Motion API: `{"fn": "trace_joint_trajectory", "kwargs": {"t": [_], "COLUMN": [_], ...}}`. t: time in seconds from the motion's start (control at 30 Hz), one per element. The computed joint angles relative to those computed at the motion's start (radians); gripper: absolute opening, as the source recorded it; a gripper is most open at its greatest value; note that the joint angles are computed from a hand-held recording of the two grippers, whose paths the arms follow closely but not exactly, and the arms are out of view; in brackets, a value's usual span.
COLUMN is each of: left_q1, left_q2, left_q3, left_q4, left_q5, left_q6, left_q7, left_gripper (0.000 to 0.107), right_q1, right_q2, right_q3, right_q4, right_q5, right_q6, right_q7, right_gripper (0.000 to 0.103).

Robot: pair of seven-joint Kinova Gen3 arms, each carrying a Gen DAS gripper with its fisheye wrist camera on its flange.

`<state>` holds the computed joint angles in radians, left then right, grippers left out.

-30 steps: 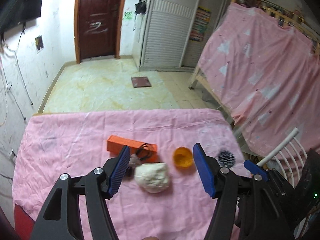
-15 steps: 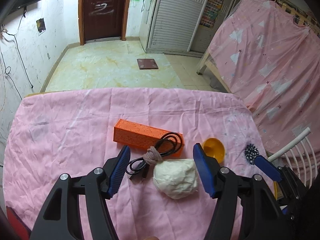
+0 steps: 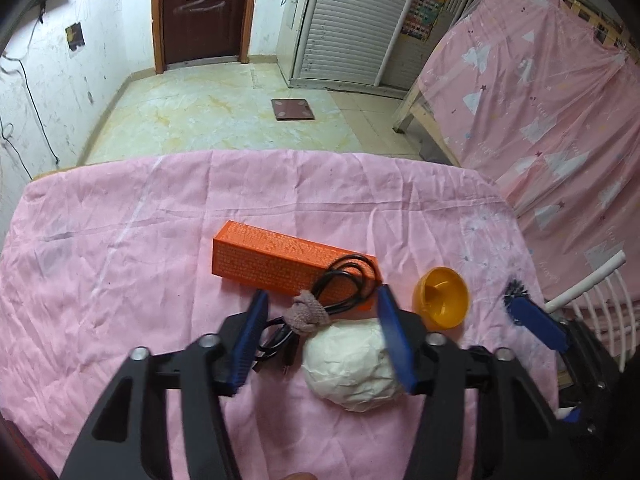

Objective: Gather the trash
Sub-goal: 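Grasp the black knotted cable with the left gripper while the right grasps the orange cup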

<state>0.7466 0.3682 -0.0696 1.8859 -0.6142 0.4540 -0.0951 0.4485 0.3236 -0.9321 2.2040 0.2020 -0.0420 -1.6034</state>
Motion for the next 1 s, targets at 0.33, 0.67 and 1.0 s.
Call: {"fn": "trace_joint_trajectory", "kwargs": {"t": [0.33,0.67,1.0], "left_q1": [-0.010,0.045,0.021], "left_q2": [0.006,-0.029,-0.092], "left_q3": [-0.006,-0.014,0.073], "left_q4": [0.021,0.050,0.104], "left_q5": [0.034,-0.060,-0.174], "left_q6": [0.000,0.065,0.127], "left_q7": [0.007,0.143,0.290], "left_gripper": [0.011,0.010,0.011], "right_q1": [-0.166,-0.333,-0.181], "right_q2": [0.021,0.042,0.132], "right_q3": [0.140,0.307,0.154], "right_q4": [-0.069,-0.142,-0.192], "right_q5": [-0.074,-0.200,-0.326], "right_q6": [0.051,0.109,0.183], "right_q7": [0.067,0.154,0.319], "right_gripper": [0.066,0.066,0.051]}}
